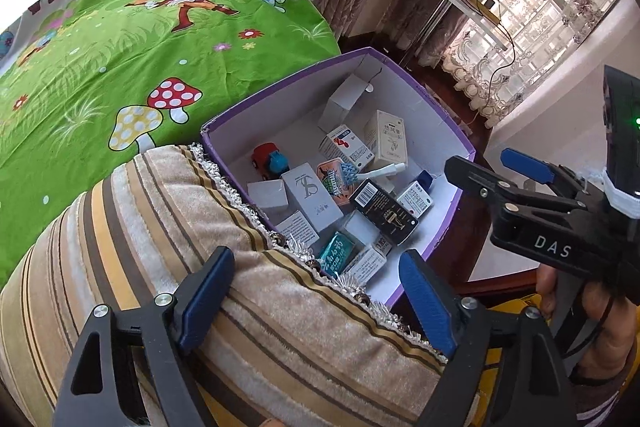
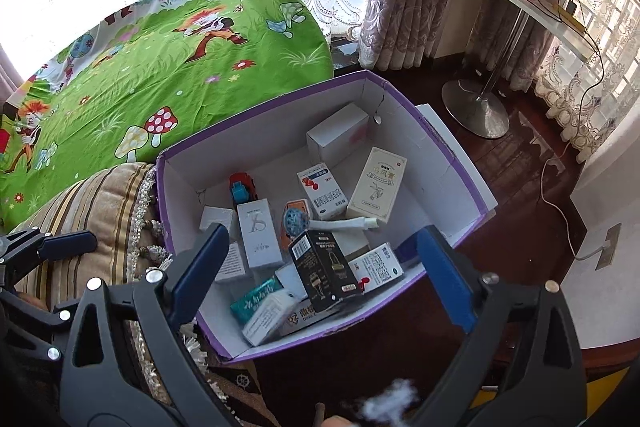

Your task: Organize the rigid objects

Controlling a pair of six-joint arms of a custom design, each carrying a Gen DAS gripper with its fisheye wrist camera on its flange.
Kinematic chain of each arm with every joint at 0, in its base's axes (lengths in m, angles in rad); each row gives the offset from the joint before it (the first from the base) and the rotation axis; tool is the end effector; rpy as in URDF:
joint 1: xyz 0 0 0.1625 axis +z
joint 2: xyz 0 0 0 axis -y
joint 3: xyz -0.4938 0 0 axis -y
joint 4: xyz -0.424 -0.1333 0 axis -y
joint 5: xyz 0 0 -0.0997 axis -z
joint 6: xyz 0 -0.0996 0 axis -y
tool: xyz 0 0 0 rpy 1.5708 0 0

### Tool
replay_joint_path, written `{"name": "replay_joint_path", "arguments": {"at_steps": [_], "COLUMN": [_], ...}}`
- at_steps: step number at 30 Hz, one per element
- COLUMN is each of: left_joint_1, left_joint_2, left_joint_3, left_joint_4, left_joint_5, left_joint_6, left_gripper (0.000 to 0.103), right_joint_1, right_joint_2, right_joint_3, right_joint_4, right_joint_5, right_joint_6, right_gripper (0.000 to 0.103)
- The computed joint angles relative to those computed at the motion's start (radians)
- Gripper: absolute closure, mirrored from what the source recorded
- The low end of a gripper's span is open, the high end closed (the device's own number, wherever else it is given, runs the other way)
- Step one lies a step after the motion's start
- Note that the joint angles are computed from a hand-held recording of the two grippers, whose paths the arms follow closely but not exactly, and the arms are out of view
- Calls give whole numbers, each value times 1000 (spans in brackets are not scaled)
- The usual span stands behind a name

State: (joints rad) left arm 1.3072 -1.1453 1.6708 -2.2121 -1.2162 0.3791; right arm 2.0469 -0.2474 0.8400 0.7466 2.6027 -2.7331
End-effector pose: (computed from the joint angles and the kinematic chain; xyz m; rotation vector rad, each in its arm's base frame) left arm -0.0152 -0.7007 0.3183 0.8501 2.6451 -0.1320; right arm 0.3840 -0.6404 -0.0260 -0.0702 -2.1894 0.7604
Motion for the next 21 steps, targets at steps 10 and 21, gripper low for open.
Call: {"name": "replay_joint_path", "arguments": {"at_steps": [10,21], "left_joint_1": [-33,-21], "left_joint_2": [-34,-32], "left_joint_3": [98,81], "left_joint_4": [-125,-101], "left_joint_5": [98,63], "left_joint_6": [64,60], "left_gripper": [17,13], "right_joint_1": [34,23], "right_joint_2": [-26,-22], "right_joint_3": [99,96], "right_joint_4": [1,4], "right_joint_5": [2,-17], "right_joint_6": [86,93], "right_gripper": [7,7]}}
